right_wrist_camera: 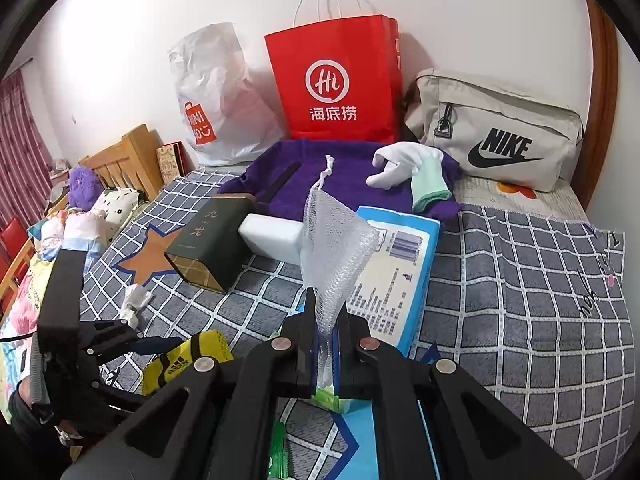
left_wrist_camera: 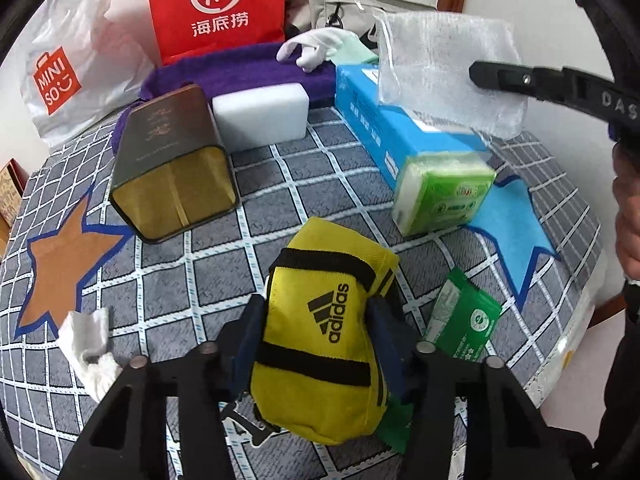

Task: Organize soft objects
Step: 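Carry the yellow pouch and mesh bag toward the purple towel with both tools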

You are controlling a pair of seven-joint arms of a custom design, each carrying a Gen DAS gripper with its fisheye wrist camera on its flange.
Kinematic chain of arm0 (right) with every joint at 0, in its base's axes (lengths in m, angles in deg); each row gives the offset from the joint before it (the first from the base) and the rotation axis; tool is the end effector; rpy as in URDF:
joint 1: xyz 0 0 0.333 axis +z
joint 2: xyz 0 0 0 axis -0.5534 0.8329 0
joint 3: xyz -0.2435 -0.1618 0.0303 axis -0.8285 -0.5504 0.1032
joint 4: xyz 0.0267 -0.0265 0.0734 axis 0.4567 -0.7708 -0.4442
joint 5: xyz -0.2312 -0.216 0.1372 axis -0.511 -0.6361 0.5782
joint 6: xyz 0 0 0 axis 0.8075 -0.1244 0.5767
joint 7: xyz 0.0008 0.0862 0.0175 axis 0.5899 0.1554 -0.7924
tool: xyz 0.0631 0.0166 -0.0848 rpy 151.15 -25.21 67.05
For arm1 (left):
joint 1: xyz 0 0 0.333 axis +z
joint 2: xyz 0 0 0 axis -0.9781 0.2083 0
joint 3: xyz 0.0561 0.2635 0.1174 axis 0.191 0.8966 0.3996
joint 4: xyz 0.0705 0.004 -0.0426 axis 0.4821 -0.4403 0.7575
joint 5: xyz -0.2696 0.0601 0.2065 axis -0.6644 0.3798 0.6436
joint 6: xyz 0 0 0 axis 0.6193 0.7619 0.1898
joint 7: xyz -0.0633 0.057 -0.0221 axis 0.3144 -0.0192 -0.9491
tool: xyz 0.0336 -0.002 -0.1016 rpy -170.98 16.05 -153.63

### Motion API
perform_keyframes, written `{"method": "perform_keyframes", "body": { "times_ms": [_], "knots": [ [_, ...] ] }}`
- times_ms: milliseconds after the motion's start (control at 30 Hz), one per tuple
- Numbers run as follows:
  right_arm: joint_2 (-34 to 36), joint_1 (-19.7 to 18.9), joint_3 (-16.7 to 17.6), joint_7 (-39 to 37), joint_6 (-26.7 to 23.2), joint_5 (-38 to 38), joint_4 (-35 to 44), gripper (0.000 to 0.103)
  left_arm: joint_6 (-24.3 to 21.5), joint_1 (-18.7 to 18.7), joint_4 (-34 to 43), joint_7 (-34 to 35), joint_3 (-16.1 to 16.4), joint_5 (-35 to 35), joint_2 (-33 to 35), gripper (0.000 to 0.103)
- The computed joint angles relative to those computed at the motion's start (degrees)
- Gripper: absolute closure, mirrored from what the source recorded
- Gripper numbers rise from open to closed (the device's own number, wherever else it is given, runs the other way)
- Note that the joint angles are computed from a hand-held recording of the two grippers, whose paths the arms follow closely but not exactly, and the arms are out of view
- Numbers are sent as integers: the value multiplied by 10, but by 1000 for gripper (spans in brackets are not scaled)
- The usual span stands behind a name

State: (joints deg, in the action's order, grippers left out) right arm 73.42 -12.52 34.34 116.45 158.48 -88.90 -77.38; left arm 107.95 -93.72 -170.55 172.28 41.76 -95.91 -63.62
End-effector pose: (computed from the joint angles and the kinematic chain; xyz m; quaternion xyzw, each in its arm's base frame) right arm 0.4367 0.2408 0.6035 -0.5684 0.7826 -0.1184 0.2247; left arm 0.4956 -0.2788 0.5303 -0.4161 0.8657 -0.2620 0.0937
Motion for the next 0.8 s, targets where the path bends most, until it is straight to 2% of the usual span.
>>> {"method": "perform_keyframes", "body": {
  "times_ms": [367, 533, 800],
  "knots": [
    [6, -11, -8, -10, -9, -6, 12, 98, -1, 24, 56, -39, 17, -14, 13, 60],
    [6, -18, -12, -13, -13, -10, 16, 98, -16, 38, 90, -22, 17, -66, 28, 59],
    [19, -23, -16, -30, -7, -4, 29, 98, -38, 45, 138, -13, 13, -100, 50, 59]
  ]
}}
